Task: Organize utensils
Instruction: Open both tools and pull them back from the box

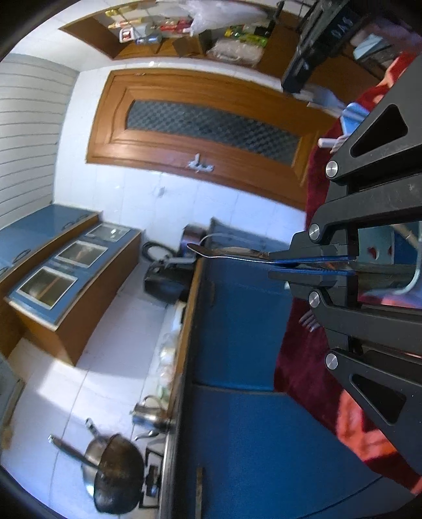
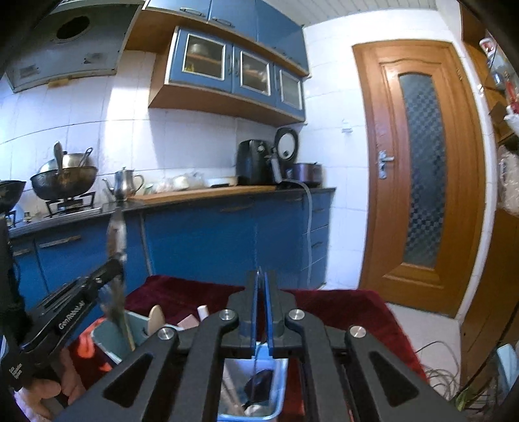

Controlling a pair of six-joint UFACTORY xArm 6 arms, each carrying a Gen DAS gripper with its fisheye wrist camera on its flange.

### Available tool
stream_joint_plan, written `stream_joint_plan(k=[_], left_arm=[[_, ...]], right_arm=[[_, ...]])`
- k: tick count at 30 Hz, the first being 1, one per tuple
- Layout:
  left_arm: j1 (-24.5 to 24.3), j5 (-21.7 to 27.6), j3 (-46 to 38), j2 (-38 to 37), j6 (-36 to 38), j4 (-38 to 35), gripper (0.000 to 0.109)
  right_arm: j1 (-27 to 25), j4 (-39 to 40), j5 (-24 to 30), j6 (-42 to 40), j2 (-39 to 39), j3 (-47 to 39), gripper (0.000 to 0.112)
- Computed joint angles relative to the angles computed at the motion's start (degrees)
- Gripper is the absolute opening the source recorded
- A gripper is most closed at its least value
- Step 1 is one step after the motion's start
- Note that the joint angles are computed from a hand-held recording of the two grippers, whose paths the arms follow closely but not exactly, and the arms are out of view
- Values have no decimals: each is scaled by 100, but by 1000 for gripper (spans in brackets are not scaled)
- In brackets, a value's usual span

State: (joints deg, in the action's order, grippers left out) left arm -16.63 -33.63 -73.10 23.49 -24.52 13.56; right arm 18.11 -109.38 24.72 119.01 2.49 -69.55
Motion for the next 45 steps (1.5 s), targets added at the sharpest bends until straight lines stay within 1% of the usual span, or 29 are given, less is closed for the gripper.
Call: stream_joint_plan(k=[1, 3, 5, 7, 8, 9, 14, 16, 20, 26, 30, 33, 34, 36, 37, 38, 39, 41, 42, 44, 45], left_arm=[[55, 65, -2, -37, -238, 301, 3], [71, 90, 70, -116, -295, 410, 3], [141, 135, 138, -219, -539, 716, 5], [280, 275, 106, -292, -1120, 1337, 10], [356, 346, 70, -314, -1454, 1655, 10], [431, 404, 45, -341, -1814, 1961, 10], [648, 556, 120, -531, -2806, 2797, 10], [704, 577, 244, -676, -2947, 2992, 10], [746, 606, 633, -1059, -2839, 3073, 10], [829, 770, 1238, -1774, -2919, 3424, 10], [893, 892, 1580, -2242, -3149, 3778, 10], [970, 962, 1821, -2605, -3455, 4185, 10], [1013, 963, 1890, -2732, -3641, 4415, 12], [1057, 984, 2000, -2915, -3867, 4684, 20], [1091, 1021, 2045, -3037, -4080, 4936, 30], [1109, 1027, 2116, -3120, -4097, 4982, 38], [1108, 1038, 2228, -3222, -4017, 4927, 40], [1067, 1087, 2564, -3480, -3591, 4550, 50], [1053, 1098, 2690, -3574, -3430, 4392, 53], [1023, 1109, 3006, -3791, -3017, 4005, 64], [1015, 1115, 3132, -3876, -2862, 3875, 67]], right_arm=[[-55, -57, -218, 97, 36, -38, 5], [-93, -131, -364, 245, 50, -53, 9], [-97, -235, -419, 414, 13, -26, 19], [-104, -364, -461, 624, -79, 42, 25], [-107, -399, -476, 693, -115, 69, 27], [-104, -442, -484, 778, -173, 115, 27], [-51, -454, -427, 884, -423, 327, 28], [-22, -503, -406, 1009, -582, 472, 29], [-17, -549, -534, 1235, -827, 637, 32], [129, -425, -508, 1250, -1281, 972, 33], [277, -291, -475, 1235, -1634, 1247, 34], [456, -114, -336, 1109, -1928, 1496, 35], [524, -61, -284, 1074, -2019, 1577, 35], [640, 24, -239, 1040, -2179, 1725, 36], [714, 108, -222, 991, -2256, 1808, 36], [762, 170, -201, 954, -2302, 1868, 37], [819, 240, -167, 908, -2355, 1930, 37], [978, 391, -54, 807, -2450, 2067, 39], [1028, 435, -16, 776, -2471, 2096, 41], [1178, 516, 114, 742, -2552, 2219, 46], [1257, 583, 188, 704, -2592, 2285, 48]])
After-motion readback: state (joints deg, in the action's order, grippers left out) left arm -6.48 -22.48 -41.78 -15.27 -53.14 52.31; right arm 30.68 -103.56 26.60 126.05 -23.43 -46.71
